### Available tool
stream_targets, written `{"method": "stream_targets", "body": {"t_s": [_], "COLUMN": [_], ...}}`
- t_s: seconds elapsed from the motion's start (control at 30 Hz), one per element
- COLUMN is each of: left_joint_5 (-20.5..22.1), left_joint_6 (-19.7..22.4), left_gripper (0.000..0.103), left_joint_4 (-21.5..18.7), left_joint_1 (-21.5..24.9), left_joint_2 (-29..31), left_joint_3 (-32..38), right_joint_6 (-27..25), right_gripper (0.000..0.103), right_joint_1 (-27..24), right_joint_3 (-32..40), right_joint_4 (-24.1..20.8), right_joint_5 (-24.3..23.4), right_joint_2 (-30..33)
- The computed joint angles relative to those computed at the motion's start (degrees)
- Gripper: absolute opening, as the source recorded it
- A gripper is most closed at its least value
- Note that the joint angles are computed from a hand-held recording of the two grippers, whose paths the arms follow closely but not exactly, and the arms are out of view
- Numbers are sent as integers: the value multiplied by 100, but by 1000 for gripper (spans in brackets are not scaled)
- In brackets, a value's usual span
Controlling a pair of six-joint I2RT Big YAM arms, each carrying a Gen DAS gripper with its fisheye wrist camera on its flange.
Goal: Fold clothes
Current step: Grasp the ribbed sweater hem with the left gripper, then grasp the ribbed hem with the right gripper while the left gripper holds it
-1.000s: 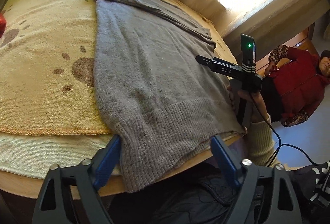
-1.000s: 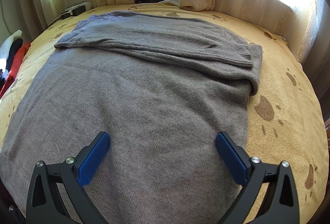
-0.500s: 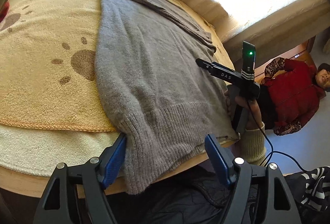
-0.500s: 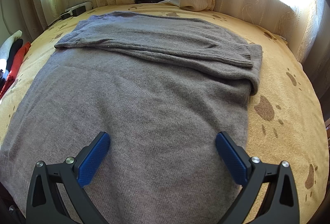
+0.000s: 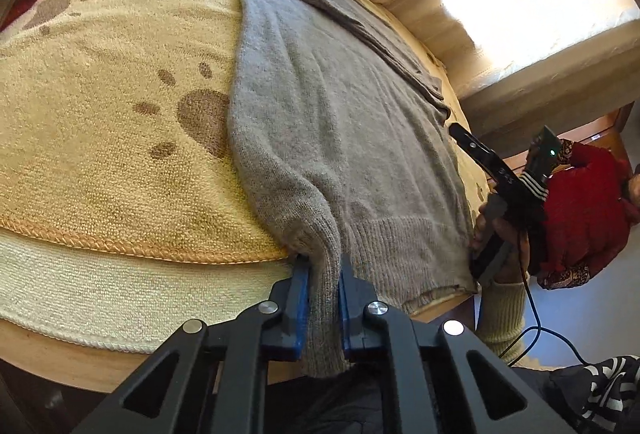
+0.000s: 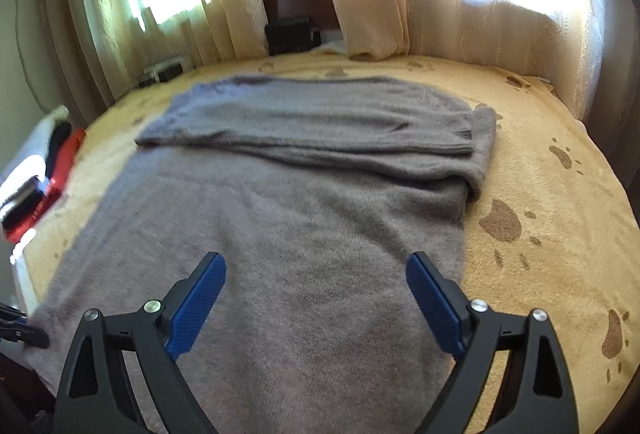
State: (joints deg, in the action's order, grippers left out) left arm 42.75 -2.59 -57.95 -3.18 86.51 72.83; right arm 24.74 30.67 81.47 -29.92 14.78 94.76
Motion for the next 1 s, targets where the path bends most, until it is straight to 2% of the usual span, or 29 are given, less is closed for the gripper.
{"method": "stream_targets", "body": {"t_s": [0.1,0.2,0.27,0.37,0.4,0.43,0.5,0.6,0.8,0.93,1.0], "left_joint_5": [105,232,295,364,373,388,417,431,512,505,497], "left_joint_6": [65,135,179,247,260,267,296,317,273,261,256], "left_gripper": [13,13,13,13,13,13,13,13,13,13,13], "left_joint_4": [-52,-89,-102,-117,-122,-134,-150,-136,-102,-124,-124], "left_joint_1": [35,80,87,77,62,46,12,-17,-7,-5,-14], "left_joint_2": [2,26,51,73,81,88,92,48,29,68,89], "left_joint_3": [37,64,72,66,76,93,120,110,43,30,27], "right_joint_6": [151,297,393,609,666,724,766,738,1039,1167,1073], "right_gripper": [88,78,72,55,43,36,34,34,34,33,33], "right_joint_1": [0,12,80,229,294,360,488,625,640,735,828], "right_joint_3": [-731,-1331,-1565,-1741,-1800,-1857,-1934,-2016,-2366,-2469,-2373], "right_joint_4": [276,84,-292,-861,-936,-1011,-1054,-834,-154,38,-40], "right_joint_5": [290,625,756,692,667,642,597,468,-323,-352,-160], "right_joint_2": [-685,-1305,-1568,-1764,-1810,-1854,-1869,-1847,-2067,-2107,-2018]}}
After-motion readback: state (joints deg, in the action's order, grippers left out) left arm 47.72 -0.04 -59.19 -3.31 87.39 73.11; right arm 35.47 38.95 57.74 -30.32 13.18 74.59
